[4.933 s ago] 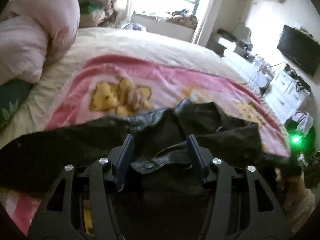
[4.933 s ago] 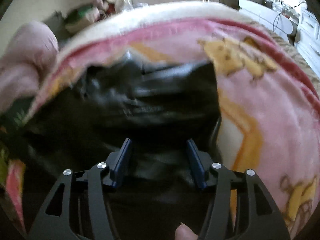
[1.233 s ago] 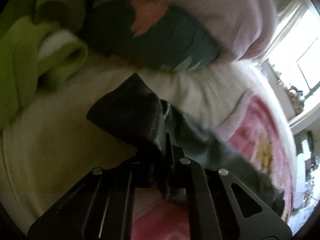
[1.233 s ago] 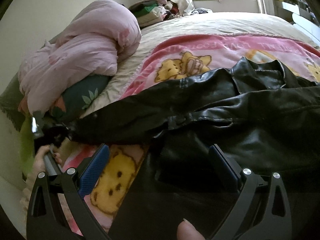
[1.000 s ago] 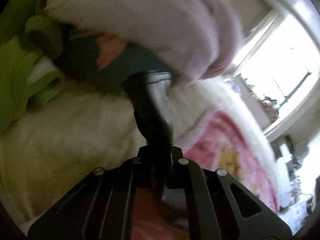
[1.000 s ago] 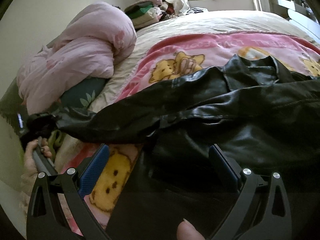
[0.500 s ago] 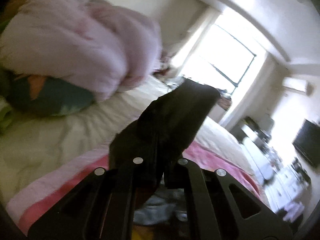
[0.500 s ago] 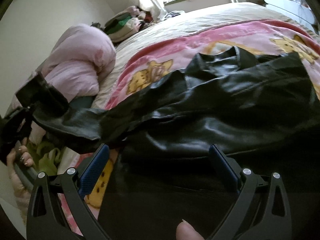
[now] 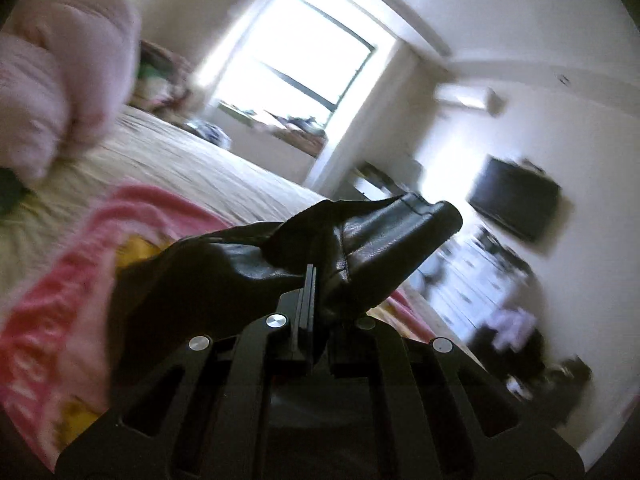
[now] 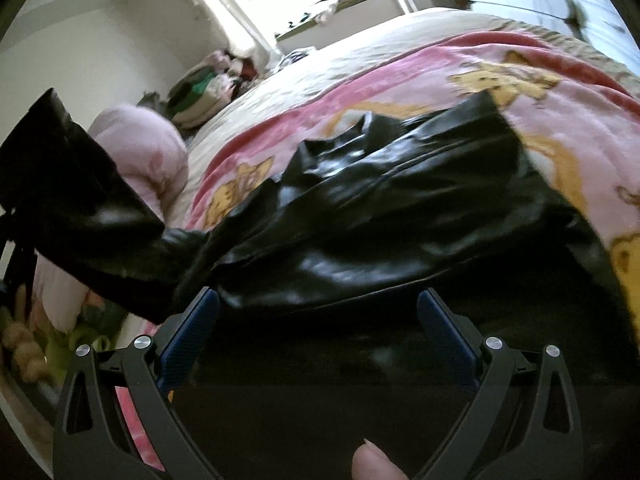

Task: Fold large clothes

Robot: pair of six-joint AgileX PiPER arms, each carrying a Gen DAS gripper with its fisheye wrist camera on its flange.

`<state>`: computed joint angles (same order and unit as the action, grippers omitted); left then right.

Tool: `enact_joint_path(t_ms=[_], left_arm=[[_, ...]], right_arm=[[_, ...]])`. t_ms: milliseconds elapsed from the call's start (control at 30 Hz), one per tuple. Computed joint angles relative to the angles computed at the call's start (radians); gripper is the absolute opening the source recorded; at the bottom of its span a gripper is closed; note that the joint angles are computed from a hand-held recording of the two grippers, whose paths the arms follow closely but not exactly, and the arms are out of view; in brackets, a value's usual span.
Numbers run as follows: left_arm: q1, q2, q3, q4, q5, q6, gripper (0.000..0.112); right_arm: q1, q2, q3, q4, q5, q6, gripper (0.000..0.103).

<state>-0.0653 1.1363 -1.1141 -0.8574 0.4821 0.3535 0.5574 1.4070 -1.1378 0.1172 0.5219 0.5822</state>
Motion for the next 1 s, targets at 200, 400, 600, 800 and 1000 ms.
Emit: enact_joint_path(t_ms=[200,400,600,800,1000], left_arm=[[-0.181,0.09,0.0,0.122,-0.036,-0.06,0.0],[-0.279,0.215,-0.011,0.192,-0.025,-0.088,0.0],[-0.332,0.329,-0.006,0.242,-0.027,-0.093,0.001],[-0.389,0.41,-0.002,0.402,-0.003,-0.192,0.003],[-0.456,0.422,0.004,0.646,0.003,-0.376,0.006]], right_arm=[[-0.132,-0.096,0.088,0.091,0.0,-0.072,0.099],[-0.263,-0.164,0.144,0.185,0.016,-0.156,0.099],[-0.409,-0.189,0.182,0.397,0.05,-0.347,0.099],[-0.51,-0.122,0.187,0.738,0.155,-0.619,0.099],[-0.486,0.02,0.125,0.906,0.285,-0.72,0.098]])
